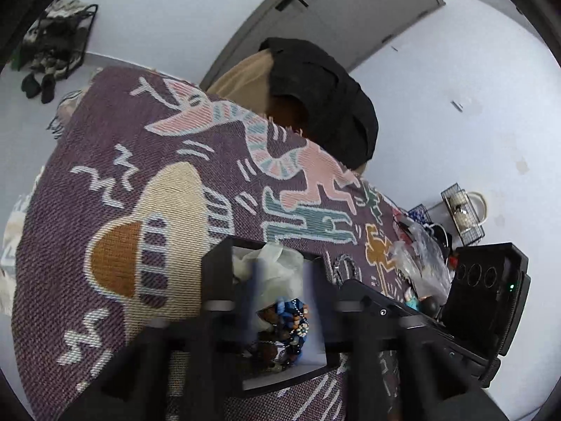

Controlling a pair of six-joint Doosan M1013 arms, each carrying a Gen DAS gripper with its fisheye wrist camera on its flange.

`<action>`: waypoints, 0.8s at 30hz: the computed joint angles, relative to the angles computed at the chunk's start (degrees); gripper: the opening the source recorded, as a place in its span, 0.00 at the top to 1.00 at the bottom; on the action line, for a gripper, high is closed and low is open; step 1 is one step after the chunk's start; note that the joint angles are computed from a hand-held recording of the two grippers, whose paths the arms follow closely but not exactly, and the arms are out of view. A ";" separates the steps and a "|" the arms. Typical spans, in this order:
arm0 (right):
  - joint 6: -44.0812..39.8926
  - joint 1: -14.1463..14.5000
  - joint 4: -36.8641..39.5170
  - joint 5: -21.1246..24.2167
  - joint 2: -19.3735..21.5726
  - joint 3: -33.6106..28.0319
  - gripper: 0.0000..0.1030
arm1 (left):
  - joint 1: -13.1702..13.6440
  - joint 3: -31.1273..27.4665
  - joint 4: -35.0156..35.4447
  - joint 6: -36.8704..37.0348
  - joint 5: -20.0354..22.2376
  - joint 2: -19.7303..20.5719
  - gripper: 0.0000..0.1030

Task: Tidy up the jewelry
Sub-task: 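Lower the white flower brooch into the black box and open the left gripper, then move both grippers back over the remaining jewelry on the blanket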

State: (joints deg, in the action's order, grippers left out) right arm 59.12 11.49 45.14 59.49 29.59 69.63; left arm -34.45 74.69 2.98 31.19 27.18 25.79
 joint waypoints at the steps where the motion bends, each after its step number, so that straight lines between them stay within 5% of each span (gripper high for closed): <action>1: -0.01 0.06 0.05 -0.03 -0.04 -0.02 0.97 | -0.29 0.82 2.91 -2.45 -1.15 -0.60 0.24; 14: 0.54 1.40 0.26 0.03 0.20 -1.48 0.95 | -2.09 4.55 22.10 -17.41 -0.57 -5.10 0.20; 15: 0.65 1.37 0.57 0.84 0.52 -1.84 0.92 | -2.15 4.81 22.79 -18.25 -0.26 -5.31 0.20; 17: 1.47 1.42 0.06 3.05 1.25 -2.75 0.57 | -2.26 5.28 23.92 -19.67 0.22 -5.65 0.20; 18: 1.37 1.52 -0.49 2.50 1.00 -2.40 0.51 | -2.34 5.50 24.46 -20.44 0.41 -5.80 0.20; 24: -0.14 0.59 -2.59 -0.98 -1.71 1.19 0.50 | -3.07 4.48 25.86 -21.04 1.69 -5.26 0.20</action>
State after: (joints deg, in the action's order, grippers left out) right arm 58.98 12.09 42.54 58.51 27.88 70.82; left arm -37.52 79.17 28.84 10.15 28.86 20.54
